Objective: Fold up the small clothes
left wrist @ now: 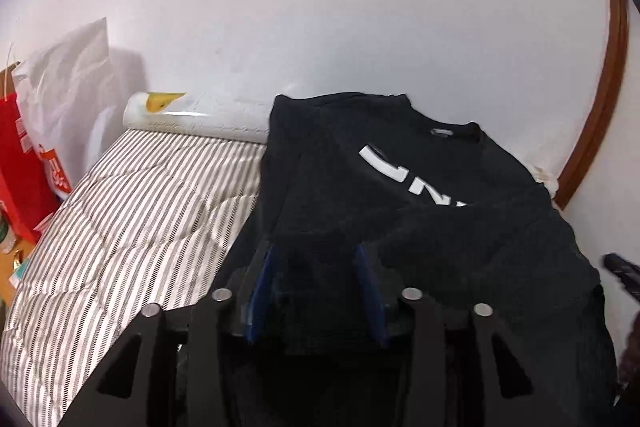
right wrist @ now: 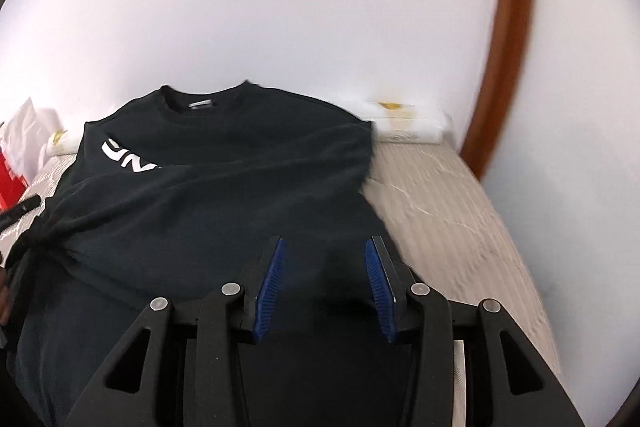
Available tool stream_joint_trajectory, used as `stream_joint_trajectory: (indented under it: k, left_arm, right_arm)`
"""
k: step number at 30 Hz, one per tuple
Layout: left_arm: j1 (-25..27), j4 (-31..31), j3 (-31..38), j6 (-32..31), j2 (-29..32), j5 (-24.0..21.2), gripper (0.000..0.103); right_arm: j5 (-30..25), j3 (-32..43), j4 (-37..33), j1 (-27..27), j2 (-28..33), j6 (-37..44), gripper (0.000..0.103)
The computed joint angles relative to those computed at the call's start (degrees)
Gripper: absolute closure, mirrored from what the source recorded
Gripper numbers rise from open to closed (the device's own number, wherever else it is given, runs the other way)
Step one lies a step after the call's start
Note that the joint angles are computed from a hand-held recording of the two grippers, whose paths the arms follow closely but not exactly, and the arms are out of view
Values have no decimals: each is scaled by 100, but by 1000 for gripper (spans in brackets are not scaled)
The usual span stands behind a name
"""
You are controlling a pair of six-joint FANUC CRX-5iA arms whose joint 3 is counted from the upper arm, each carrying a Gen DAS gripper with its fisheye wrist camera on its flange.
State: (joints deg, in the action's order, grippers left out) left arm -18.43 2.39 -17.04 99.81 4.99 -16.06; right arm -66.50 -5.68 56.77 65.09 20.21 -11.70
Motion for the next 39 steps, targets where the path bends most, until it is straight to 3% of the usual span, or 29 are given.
stream_joint_trajectory:
  k: [2,6,9,22,25,28,30,39]
  left_arm:
    - [-48,-364,278,286,170,-335,60]
    - [-80,-561,751,460,563,-1082,60]
    - [-185,-1047,918,869,583,-1270,60]
    - [-165,-1018,884,919,561,-1259,59]
    - [-173,-1045,902,940,567,-1280,59]
    - [-166,-1030,894,925,561,-1278,59]
    - [-174,-1053,899,947,557,-1283,59]
    - [-208,-1169,967,1025,585,-1360,59]
  right_arm:
    - [201,105,-128,-156,185,-7,61]
    - [103,256,-469,-267,463,21,61]
    - [45,167,-507,-288,485,-62,61]
    - [61,92,-489,-302,436,-227,58]
    - [118,93,-489,-308,434,-181,51]
    - [-160,386,-622,-276,624,223,40]
    - [-280,486,-649,-264,694,348,28]
    - [293,103,-698,-364,382,-9,21]
